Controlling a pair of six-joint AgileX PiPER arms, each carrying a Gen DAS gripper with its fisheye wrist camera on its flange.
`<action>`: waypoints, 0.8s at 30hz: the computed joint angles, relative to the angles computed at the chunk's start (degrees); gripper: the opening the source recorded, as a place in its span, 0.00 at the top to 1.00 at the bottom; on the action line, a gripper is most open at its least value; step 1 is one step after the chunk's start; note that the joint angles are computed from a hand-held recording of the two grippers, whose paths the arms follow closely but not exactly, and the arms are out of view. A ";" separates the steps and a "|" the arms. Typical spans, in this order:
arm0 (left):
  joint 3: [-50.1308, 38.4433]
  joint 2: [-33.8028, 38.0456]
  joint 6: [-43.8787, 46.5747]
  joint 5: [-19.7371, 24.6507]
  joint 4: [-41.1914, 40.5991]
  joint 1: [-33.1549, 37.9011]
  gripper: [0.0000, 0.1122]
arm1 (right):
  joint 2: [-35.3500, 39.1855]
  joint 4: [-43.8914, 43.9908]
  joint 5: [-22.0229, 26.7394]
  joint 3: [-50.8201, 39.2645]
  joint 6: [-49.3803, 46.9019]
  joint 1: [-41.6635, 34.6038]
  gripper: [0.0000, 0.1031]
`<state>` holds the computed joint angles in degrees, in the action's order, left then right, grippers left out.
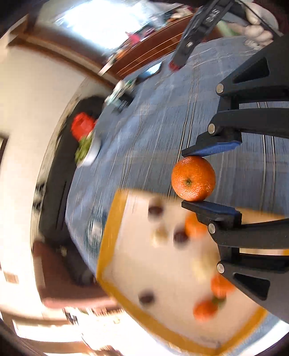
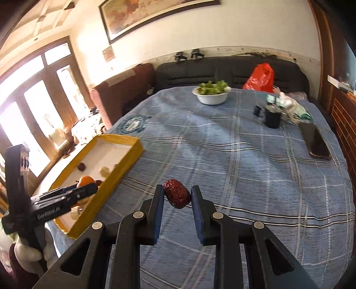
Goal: Organize fruits
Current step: 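Carry the orange and the red date over the tray with both grippers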
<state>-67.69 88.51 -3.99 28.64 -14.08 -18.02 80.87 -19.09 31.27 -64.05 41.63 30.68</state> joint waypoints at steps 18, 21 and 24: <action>8.67 -2.80 10.41 -3.53 -6.35 23.14 0.67 | 32.00 18.21 7.15 -36.67 -16.38 10.82 0.73; 8.27 -1.81 10.45 -4.21 -5.37 23.18 0.67 | 39.31 22.59 11.52 -47.05 -19.40 10.73 0.73; 7.58 -0.56 9.28 -4.68 -3.57 22.81 0.66 | 47.26 24.46 17.58 -59.87 -20.64 10.82 0.73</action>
<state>-60.11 87.95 5.28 23.97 -17.65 4.79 128.13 5.38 48.85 -123.91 21.00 41.50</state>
